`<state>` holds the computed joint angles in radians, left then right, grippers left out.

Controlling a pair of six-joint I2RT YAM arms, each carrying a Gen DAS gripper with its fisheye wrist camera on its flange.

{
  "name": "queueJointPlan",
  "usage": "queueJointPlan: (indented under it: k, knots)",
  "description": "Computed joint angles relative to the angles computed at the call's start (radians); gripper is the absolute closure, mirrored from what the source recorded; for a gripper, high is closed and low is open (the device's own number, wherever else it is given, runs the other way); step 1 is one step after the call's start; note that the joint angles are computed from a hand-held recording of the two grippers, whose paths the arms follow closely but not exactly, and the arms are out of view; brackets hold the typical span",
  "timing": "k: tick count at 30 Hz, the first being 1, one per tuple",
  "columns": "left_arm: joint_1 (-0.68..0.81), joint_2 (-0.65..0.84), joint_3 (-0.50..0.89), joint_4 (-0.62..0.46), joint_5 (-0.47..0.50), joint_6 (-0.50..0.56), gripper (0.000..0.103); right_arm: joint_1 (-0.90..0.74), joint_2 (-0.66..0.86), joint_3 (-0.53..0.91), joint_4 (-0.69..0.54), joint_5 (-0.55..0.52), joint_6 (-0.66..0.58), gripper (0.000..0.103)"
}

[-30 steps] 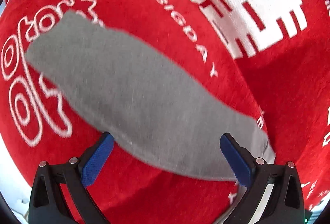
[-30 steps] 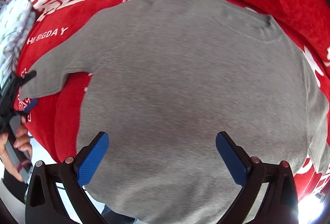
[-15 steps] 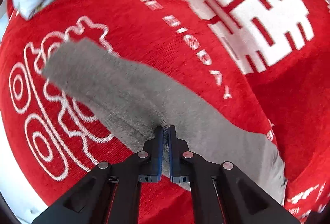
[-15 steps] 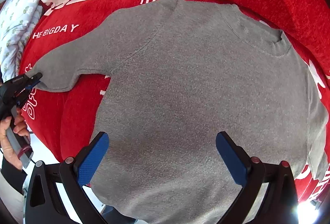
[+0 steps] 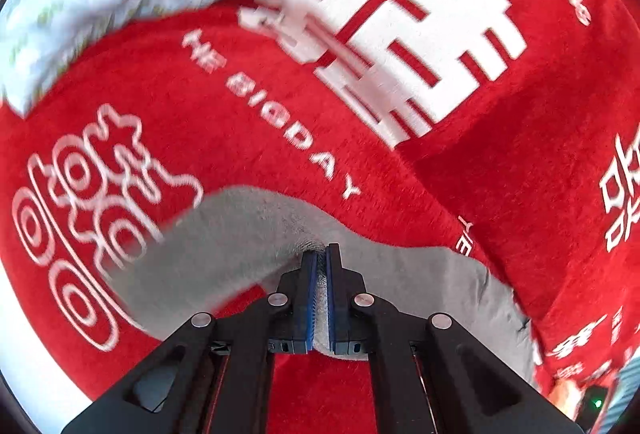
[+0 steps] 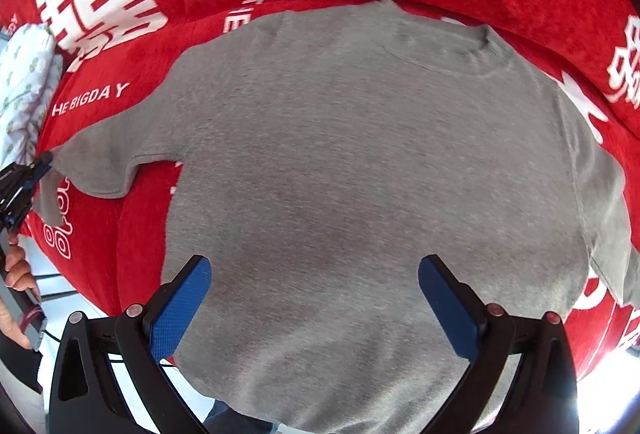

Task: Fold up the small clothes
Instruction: 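Carry the held sleeve with the left tool across the sweater body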

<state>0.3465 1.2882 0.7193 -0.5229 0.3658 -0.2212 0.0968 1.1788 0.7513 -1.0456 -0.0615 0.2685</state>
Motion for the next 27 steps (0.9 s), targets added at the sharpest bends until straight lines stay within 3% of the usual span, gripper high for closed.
queueJointPlan:
  k: [4,9,16,20,23,27]
  knots:
    - [-0.181,-0.076,0.055,-0.04,-0.045,-0.022,0.098,-0.098,-0.006,-0.012,0.005,-0.015,-0.081,0.0]
    - [-0.577,-0.071,0.146,0.0,-0.144,-0.171,0.098,-0.279,-0.026,0.016,-0.023,-0.055,-0.214,0.0]
    - [-1.07,0.28,0.395,0.114,-0.246,-0.314,0.098,-0.67,0.004,0.05,-0.037,-0.094,-0.47,0.0]
    - [-1.216,0.505,0.534,0.117,-0.258,-0.31,0.098,-0.86,0.064,0.051,-0.013,-0.093,-0.579,0.0]
    - [-1.289,0.636,0.628,0.053,-0.296,-0.296,0.097,-0.972,0.116,0.041,0.022,-0.076,-0.647,0.0]
    - [-1.293,0.679,0.638,-0.032,-0.276,-0.323,0.097,-1.051,0.169,0.044,0.032,-0.061,-0.682,0.0]
